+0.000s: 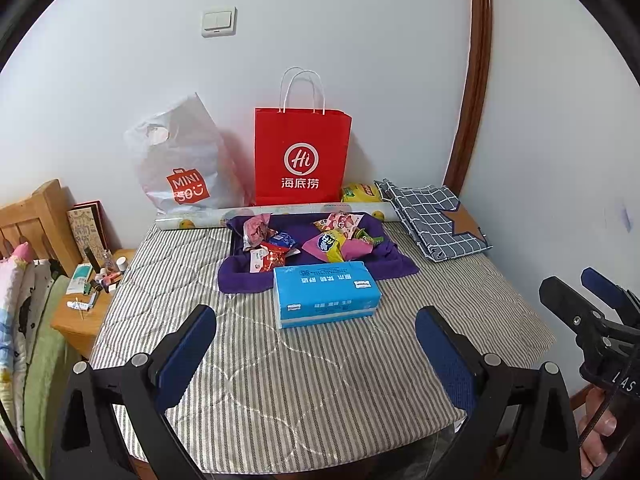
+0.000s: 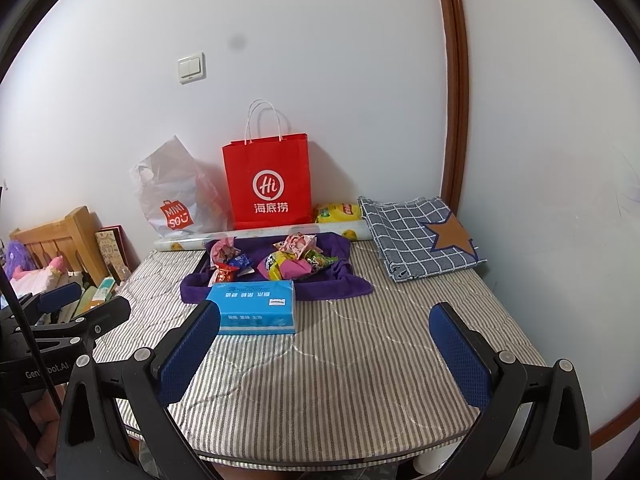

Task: Organize snacks

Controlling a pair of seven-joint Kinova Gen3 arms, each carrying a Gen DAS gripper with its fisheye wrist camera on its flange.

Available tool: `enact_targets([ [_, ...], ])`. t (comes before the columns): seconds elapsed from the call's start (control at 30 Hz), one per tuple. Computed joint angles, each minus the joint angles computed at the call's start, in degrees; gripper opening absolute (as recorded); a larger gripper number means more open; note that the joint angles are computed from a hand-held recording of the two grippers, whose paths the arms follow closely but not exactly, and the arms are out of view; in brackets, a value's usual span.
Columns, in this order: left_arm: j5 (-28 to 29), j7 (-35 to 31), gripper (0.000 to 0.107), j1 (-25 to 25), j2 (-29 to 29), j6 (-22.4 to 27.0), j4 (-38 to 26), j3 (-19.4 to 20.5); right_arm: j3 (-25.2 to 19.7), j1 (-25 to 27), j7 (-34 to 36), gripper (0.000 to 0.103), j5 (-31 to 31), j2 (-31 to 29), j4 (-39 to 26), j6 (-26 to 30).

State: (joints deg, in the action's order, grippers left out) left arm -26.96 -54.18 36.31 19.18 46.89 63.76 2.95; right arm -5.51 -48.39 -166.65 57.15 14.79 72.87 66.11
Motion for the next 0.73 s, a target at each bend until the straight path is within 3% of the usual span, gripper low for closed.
enact_targets([
  [0.73,0.20,-0.63,0.101,-0.85,-0.20,-0.81,0.18,-0.07,-0.43,0.06,-0.31,0.103,0.97,-0.47,1.29,-1.44],
])
